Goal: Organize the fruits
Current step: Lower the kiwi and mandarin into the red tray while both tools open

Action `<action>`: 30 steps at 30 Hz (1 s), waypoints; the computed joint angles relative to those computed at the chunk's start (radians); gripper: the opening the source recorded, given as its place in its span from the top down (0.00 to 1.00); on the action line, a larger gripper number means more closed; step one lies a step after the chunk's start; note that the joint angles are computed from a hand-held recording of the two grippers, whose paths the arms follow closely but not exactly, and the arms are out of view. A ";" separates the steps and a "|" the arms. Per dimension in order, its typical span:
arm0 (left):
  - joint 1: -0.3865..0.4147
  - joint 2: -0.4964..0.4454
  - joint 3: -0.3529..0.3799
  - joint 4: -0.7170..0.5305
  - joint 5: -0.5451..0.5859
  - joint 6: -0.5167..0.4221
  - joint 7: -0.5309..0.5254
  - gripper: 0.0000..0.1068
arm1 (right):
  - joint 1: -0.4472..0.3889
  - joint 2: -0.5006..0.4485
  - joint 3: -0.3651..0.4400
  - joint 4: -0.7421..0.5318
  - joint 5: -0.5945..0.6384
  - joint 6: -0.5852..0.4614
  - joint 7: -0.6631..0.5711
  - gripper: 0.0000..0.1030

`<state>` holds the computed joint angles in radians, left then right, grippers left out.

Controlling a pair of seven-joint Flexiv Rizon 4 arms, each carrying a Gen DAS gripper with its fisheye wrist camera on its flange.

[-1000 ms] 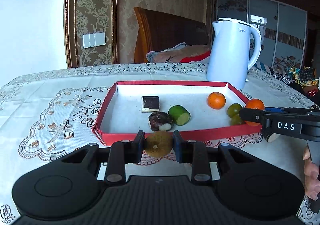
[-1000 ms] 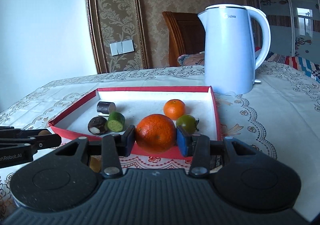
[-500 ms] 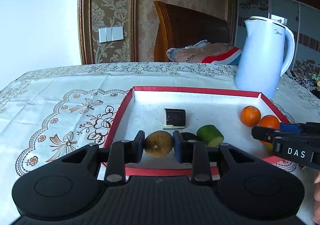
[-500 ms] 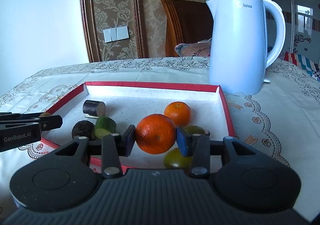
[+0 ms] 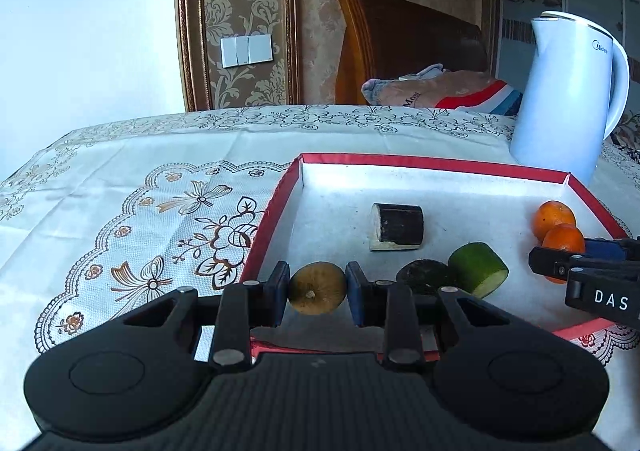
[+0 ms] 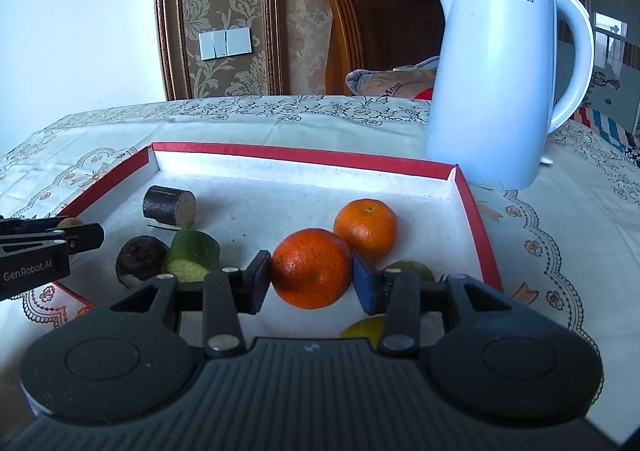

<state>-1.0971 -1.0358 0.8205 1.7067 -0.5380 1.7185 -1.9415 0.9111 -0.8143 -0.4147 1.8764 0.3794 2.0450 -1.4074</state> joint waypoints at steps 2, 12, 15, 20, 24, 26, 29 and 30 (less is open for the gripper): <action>0.003 -0.002 -0.001 -0.007 0.002 -0.013 -0.001 0.72 | 0.007 -0.005 -0.011 -0.007 0.007 -0.012 0.006 0.60; 0.022 0.003 -0.012 -0.025 0.061 -0.036 -0.042 0.72 | 0.041 -0.027 -0.057 -0.017 0.012 -0.026 0.051 0.60; 0.033 0.008 -0.021 -0.028 0.072 -0.037 -0.057 0.72 | 0.037 -0.028 -0.058 -0.024 0.011 -0.035 0.069 0.60; 0.024 -0.009 0.008 -0.048 0.095 -0.065 -0.096 0.72 | 0.050 -0.036 -0.072 -0.031 0.001 -0.042 0.092 0.60; 0.020 -0.019 0.029 -0.065 0.132 -0.083 -0.126 0.72 | 0.058 -0.041 -0.082 -0.034 -0.002 -0.047 0.110 0.60; 0.021 -0.018 0.032 -0.069 0.151 -0.088 -0.142 0.72 | 0.073 -0.048 -0.099 -0.033 -0.001 -0.051 0.116 0.60; 0.027 -0.017 0.032 -0.074 0.170 -0.094 -0.170 0.72 | 0.079 -0.051 -0.107 -0.031 -0.004 -0.048 0.126 0.60; 0.026 -0.017 0.034 -0.076 0.176 -0.096 -0.180 0.72 | 0.079 -0.051 -0.107 -0.030 -0.005 -0.047 0.129 0.60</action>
<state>-1.0707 -1.0529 0.8549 1.6309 -0.3620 1.6221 -2.1216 0.9897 -0.8648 -0.5215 1.8465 0.3748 1.9976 -1.2781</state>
